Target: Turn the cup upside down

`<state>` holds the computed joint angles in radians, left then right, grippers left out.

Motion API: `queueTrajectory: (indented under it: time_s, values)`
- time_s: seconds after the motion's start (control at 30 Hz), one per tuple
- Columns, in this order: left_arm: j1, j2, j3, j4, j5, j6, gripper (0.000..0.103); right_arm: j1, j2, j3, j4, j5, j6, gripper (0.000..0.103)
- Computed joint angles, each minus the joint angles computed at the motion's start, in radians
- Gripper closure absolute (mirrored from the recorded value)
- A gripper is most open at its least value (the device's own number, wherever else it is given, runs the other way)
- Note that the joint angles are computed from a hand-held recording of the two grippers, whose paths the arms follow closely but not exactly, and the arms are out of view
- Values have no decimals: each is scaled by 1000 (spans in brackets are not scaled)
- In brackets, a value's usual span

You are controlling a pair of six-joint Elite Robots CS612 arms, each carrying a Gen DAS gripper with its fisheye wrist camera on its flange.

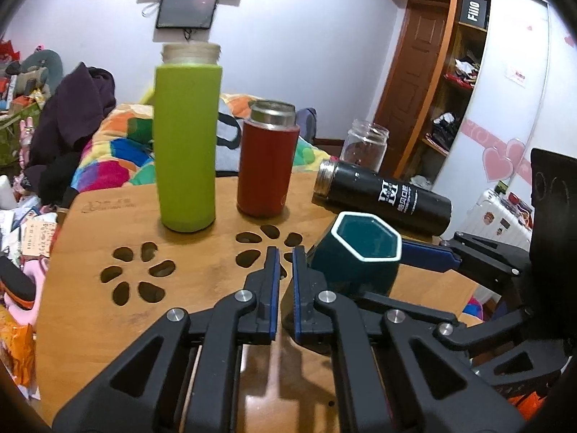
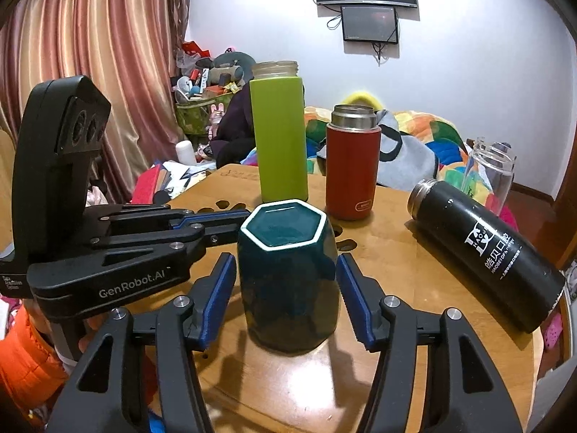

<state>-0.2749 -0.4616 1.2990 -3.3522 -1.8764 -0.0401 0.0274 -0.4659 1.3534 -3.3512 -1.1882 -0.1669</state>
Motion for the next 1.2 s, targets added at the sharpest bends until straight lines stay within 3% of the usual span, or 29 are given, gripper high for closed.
queueTrajectory:
  time_s: [0.2,0.47,0.53,0.67,0.73,0.83,1.2]
  values:
    - [-9,-40,75,-101,37,-27,91,-13,-29,55,-75,-4,47,39]
    - [-32,-102,194,-281,119,-48,39,-24,-81,149,-237,-63,143,24]
    - [-42,-116,222,-325,156,-40,32,-28,-94,169,-278,-68,163,17]
    - [-55,-137,264,-389,201,-38,9,-31,-116,210,-344,-88,182,11]
    - [-63,-144,282,-420,224,-30,7,-30,-124,228,-374,-106,188,1]
    - [-71,-154,303,-449,245,-17,2,-31,-135,250,-403,-115,197,0]
    - [-90,-170,355,-507,304,-12,0,-27,-153,295,-463,-177,202,0]
